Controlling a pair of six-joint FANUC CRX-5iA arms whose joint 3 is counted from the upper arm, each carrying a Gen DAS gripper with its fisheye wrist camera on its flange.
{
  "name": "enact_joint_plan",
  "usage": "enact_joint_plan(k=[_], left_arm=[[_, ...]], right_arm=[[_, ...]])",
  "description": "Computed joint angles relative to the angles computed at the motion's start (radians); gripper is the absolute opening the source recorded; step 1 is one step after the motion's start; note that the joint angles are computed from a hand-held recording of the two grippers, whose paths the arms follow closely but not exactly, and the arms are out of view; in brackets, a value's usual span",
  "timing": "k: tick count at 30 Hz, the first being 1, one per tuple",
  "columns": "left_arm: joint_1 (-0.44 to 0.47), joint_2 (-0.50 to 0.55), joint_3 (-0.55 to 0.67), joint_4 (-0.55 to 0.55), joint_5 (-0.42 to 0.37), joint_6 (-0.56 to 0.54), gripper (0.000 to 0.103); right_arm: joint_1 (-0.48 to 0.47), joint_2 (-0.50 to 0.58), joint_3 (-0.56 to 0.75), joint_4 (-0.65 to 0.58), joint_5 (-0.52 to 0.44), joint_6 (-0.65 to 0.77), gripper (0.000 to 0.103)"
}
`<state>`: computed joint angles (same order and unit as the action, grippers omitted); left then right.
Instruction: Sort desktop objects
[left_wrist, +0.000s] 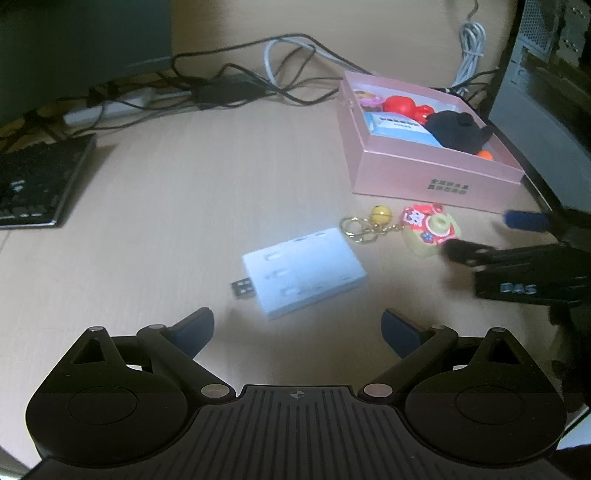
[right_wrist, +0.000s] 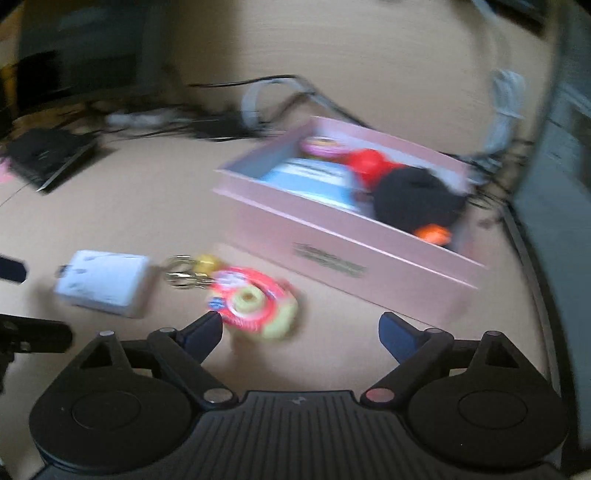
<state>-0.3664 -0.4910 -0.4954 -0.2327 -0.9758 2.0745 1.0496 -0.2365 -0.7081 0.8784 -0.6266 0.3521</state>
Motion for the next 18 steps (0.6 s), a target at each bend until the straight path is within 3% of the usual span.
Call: enact_joint_plan(k=[4, 12, 18], left_arm=[[0.004, 0.052, 0.011, 0.018, 0.031, -0.005, 0.1], [-0.042, 0.174, 0.086, -0.062, 0.064, 0.028, 0.101], [-0.066, 0.199, 0.099, -0.107, 0.082, 0.034, 0.1]], right_arm=[[-0.007, -0.055, -0.02, -0.106, -0.033, -0.037, 0.093], [0.037, -0.11, -0.075, -0.107, -0.096, -0.071, 0.099], [0.052, -0.125, -0.09, -0.098, -0.107, -0.081, 0.103]])
